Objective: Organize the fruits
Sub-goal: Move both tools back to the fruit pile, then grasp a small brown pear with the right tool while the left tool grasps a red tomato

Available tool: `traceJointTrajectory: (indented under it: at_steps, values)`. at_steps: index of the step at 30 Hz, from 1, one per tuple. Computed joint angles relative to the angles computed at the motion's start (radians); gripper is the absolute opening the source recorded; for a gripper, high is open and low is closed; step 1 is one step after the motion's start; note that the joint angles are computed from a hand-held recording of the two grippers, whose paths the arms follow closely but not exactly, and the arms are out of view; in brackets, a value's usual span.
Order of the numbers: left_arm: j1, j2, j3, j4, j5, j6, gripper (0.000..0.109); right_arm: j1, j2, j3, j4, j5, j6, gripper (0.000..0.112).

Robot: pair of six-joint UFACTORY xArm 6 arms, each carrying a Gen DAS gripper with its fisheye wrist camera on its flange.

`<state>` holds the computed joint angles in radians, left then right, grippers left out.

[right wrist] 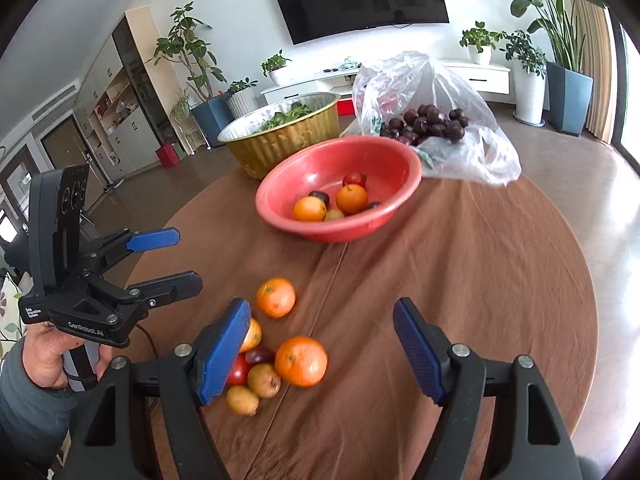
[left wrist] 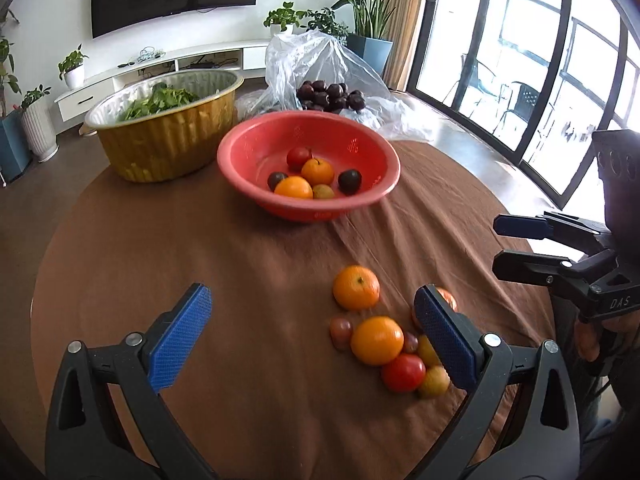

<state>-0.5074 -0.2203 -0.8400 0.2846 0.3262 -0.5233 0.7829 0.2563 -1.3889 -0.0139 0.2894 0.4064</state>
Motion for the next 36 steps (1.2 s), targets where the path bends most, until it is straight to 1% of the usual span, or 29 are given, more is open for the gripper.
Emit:
traceJointTrajectory:
  at_steps: [4, 6, 9, 12, 14, 15, 20, 25, 33, 35, 36]
  values:
    - [-0.030, -0.078, 0.112, 0.050, -0.002, -0.111, 0.103, 0.043, -0.055, 0.109, -0.013, -0.028, 0.070, 0.077]
    - [-0.042, -0.102, 0.152, 0.053, -0.012, -0.147, 0.103, 0.065, -0.061, 0.130, -0.038, -0.028, 0.105, 0.076]
    - [-0.064, -0.131, 0.193, 0.097, -0.014, -0.217, 0.103, 0.094, -0.042, 0.118, -0.074, -0.009, 0.134, 0.075]
    - [-0.074, -0.150, 0.216, 0.127, -0.014, -0.264, 0.103, 0.120, -0.004, 0.079, -0.047, 0.014, 0.108, 0.066]
    - [-0.074, -0.160, 0.224, 0.139, -0.007, -0.280, 0.103, 0.131, 0.015, 0.059, -0.053, 0.026, 0.112, 0.060]
    - [-0.074, -0.164, 0.226, 0.155, 0.000, -0.294, 0.103, 0.133, 0.024, 0.047, -0.058, 0.033, 0.113, 0.059]
    - [-0.066, -0.174, 0.231, 0.137, 0.010, -0.280, 0.103, 0.131, 0.060, 0.005, -0.095, 0.072, 0.131, 0.049]
    - [-0.068, -0.155, 0.211, 0.111, 0.024, -0.239, 0.103, 0.129, 0.083, -0.020, -0.130, 0.094, 0.148, 0.042]
    - [-0.076, -0.123, 0.186, 0.067, 0.022, -0.191, 0.103, 0.134, 0.095, -0.028, -0.161, 0.096, 0.161, 0.035]
    - [-0.077, -0.116, 0.182, 0.056, 0.022, -0.183, 0.103, 0.132, 0.090, -0.021, -0.152, 0.091, 0.155, 0.030]
    - [-0.077, -0.109, 0.178, 0.047, 0.021, -0.175, 0.103, 0.131, 0.087, -0.014, -0.133, 0.084, 0.141, 0.030]
